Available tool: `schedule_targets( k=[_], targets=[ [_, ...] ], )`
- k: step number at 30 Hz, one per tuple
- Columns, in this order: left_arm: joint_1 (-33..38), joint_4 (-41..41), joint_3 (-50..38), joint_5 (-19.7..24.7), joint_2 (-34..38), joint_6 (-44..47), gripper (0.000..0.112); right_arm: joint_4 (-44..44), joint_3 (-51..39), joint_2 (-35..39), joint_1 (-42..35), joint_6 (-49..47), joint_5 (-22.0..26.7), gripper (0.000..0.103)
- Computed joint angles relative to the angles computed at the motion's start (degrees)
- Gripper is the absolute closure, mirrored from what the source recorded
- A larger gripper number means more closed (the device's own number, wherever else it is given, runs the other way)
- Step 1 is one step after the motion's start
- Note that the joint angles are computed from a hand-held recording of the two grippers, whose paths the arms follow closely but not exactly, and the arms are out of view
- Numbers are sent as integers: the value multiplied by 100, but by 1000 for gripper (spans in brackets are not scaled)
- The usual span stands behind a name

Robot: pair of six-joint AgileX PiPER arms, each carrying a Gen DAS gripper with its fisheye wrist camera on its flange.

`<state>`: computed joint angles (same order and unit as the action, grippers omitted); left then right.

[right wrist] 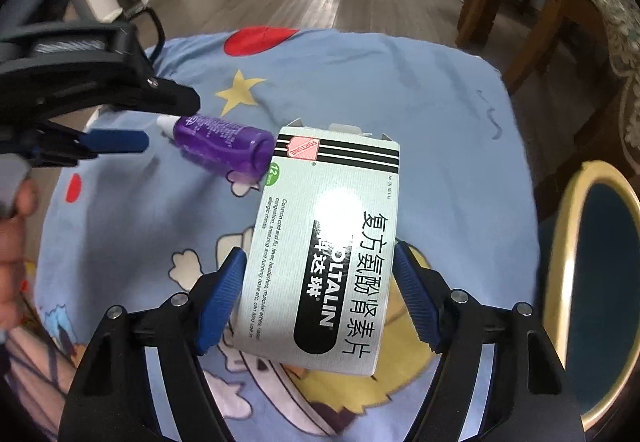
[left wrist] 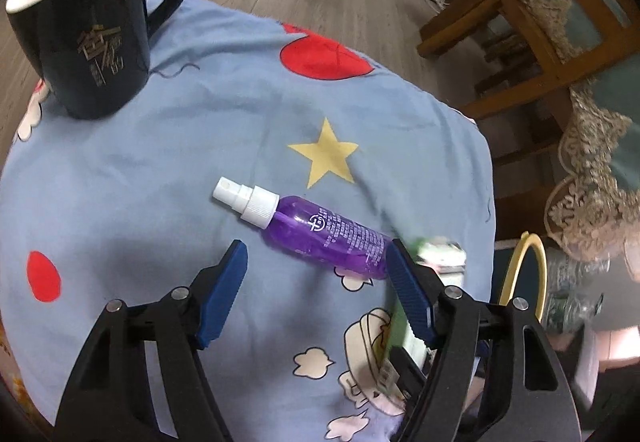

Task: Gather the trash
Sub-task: 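Grasp the white Coltalin medicine box with the right tool while the left tool grasps the purple spray bottle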

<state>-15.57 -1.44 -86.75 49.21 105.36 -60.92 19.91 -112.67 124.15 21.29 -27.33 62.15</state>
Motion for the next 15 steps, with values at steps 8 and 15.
schedule_targets(
  k=[8, 15],
  targets=[
    [28, -127, -132, -260, 309, -347, 44, 611, 682, -584, -637, -577, -115, 28],
    [1, -64, -513, -43, 715, -378, 54, 840, 1171, -1031, -1038, -873, -184, 28]
  ],
)
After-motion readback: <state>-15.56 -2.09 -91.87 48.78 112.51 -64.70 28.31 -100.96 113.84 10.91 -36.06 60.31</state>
